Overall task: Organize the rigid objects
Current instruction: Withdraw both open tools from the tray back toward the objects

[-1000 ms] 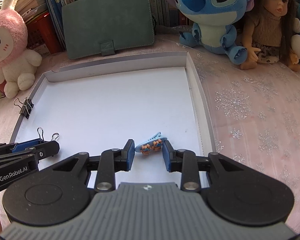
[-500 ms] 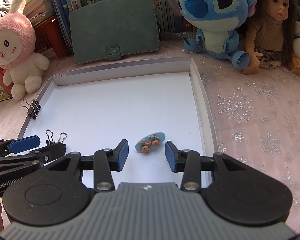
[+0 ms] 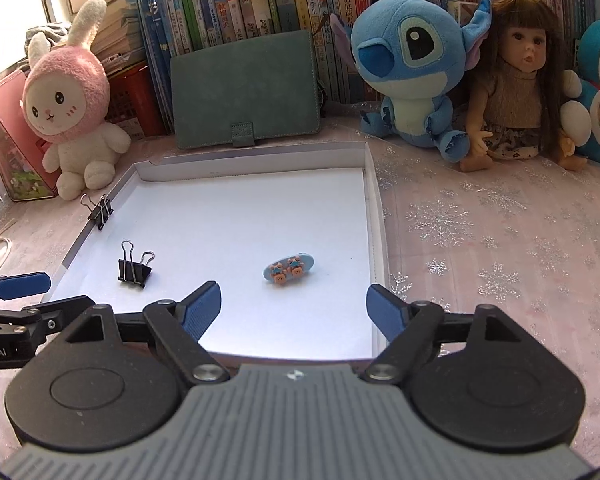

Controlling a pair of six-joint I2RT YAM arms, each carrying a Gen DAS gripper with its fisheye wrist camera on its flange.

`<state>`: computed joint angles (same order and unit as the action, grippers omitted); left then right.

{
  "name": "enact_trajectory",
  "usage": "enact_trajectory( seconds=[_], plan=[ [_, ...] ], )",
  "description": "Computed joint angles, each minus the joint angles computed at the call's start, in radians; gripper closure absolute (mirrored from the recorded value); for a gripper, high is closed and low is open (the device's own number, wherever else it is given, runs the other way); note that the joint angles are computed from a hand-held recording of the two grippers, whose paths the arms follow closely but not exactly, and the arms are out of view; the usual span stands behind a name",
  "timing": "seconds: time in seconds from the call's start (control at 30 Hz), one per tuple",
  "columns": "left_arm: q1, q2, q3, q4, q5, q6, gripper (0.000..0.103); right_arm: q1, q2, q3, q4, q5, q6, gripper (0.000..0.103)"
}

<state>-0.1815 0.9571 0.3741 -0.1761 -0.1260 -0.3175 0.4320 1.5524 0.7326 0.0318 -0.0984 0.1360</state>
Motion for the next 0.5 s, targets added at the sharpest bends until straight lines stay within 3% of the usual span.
enact_trajectory(
  seconds=[0.27,0.5],
  plan=[
    [-0.052,-0.333,-0.124,-0.189,-0.040,-0.085,0.012,-0.017,-0.171,-0.209,0.133,-0.021,-0.071,0.009],
    [-0.205,-0.581,-0.174,-0.398,-0.201,-0.199,0.011,-0.010,-0.307,-0.361,0.200,-0.006,-0.111,0.005]
  ],
)
